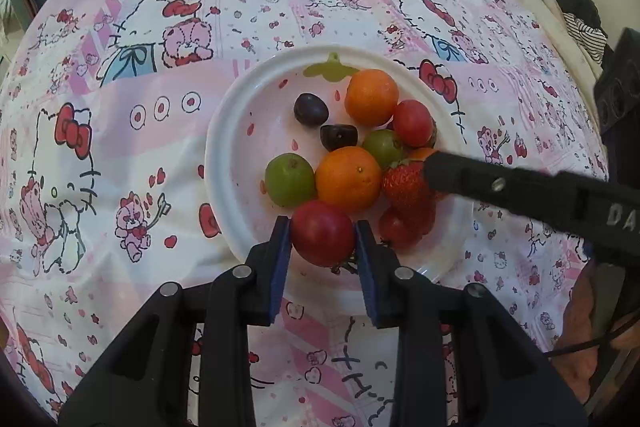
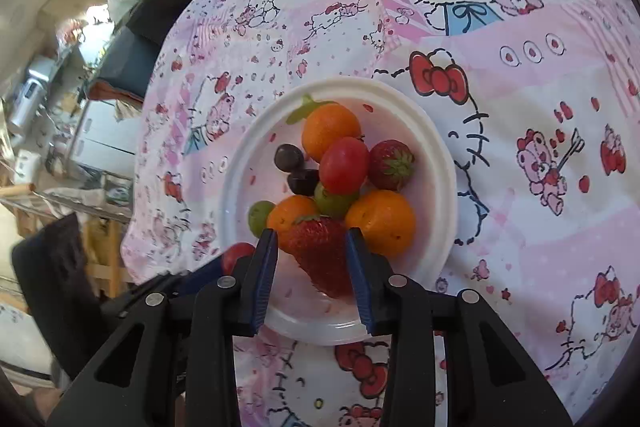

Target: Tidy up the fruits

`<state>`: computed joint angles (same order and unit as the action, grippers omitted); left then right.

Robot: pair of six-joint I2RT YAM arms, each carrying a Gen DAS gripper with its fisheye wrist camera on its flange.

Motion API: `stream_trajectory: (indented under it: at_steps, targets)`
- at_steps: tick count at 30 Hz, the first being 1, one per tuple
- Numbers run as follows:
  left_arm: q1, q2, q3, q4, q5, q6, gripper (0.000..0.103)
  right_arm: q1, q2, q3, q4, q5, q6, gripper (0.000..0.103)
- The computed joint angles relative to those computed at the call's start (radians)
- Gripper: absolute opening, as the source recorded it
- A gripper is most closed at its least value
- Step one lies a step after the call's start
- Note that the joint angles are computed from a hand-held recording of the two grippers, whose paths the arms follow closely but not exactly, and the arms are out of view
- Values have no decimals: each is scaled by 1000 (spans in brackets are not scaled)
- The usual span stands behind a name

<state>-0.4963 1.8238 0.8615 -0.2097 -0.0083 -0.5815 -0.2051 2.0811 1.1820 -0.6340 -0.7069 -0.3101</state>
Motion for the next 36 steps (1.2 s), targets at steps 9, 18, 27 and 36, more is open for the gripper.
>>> stream_trajectory:
  at_steps: [9,18,27,36]
  targets:
    - [-11,-128,-76,17,-55,-52,76,-52,-91,-24,34,-51,33,70]
    - [-64,-429,-160,-100,-310,-39,76,-135,-332,-196,162,-22,20,89]
    - [-206,-772,-245,-258,-494,-64,87,-199,-674,-445,247,63,-71,99]
    - [-417,-801,-271,-414,-689,-268,103,-295,-966,-623,184,15,-204,100]
